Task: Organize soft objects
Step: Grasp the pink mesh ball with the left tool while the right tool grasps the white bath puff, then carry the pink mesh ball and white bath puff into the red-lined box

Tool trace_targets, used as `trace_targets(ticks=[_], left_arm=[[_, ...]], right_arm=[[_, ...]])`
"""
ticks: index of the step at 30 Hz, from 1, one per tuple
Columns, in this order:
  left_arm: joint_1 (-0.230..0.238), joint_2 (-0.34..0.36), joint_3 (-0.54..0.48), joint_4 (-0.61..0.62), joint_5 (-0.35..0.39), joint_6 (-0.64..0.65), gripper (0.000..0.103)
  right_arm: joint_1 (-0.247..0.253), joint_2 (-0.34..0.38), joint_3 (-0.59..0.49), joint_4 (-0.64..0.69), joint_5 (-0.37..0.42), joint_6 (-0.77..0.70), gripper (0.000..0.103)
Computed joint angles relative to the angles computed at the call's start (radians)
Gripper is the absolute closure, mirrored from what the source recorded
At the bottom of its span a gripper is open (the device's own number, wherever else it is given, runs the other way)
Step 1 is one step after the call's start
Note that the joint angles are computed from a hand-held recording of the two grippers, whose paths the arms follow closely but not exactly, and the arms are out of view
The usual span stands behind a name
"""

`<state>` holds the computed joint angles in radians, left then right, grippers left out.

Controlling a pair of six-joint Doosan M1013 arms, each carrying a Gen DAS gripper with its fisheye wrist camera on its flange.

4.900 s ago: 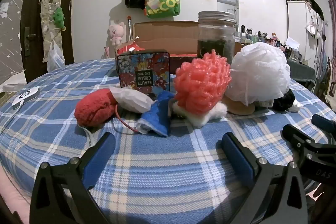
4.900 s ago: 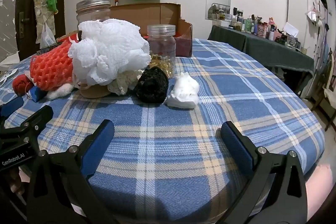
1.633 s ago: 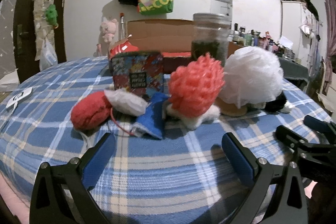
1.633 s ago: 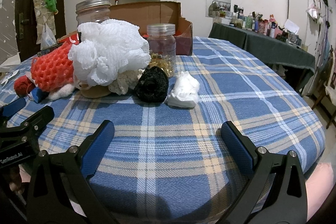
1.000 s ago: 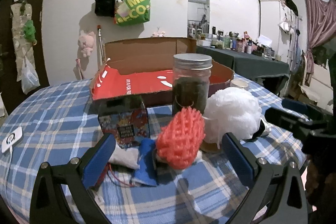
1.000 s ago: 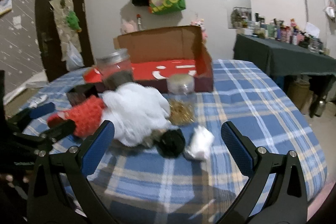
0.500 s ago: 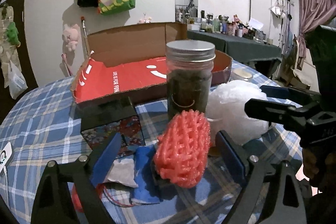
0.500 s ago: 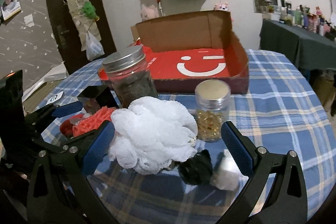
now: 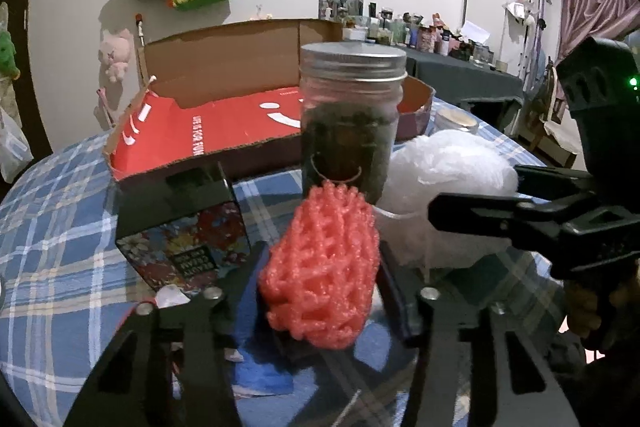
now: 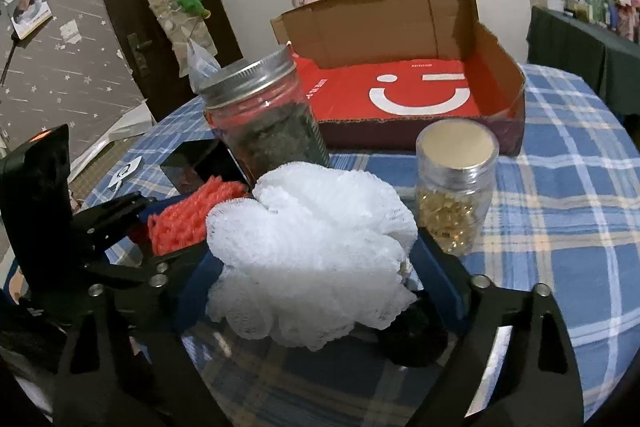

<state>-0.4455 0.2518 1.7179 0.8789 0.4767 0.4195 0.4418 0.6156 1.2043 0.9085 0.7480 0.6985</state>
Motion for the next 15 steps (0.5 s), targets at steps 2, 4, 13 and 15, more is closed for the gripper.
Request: trace_targets(ticks=[2, 4, 13, 15], left_arm=[[0.0, -0.002, 0.002, 0.012, -0.005, -0.009, 0.053], [0.002, -0.004, 0.004, 0.009, -0.017, -0.003, 0.055], [-0.002, -0.014, 0.01, 0.053, -0.021, -0.041, 0.057], [-0.003, -0.02, 0.012, 0.068, -0.019, -0.052, 0.057]], right_arm=[[-0.003, 0.003, -0.002, 0.01, 0.017, 0.0, 0.031], [-0.006, 0.004, -0.002, 0.021, 0.027, 0.002, 0.038], [-0.017, -0.019, 0.042, 0.122, 0.004, -0.076, 0.056], [-0.019, -0.024, 0.047, 0.132, 0.001, -0.084, 0.056]])
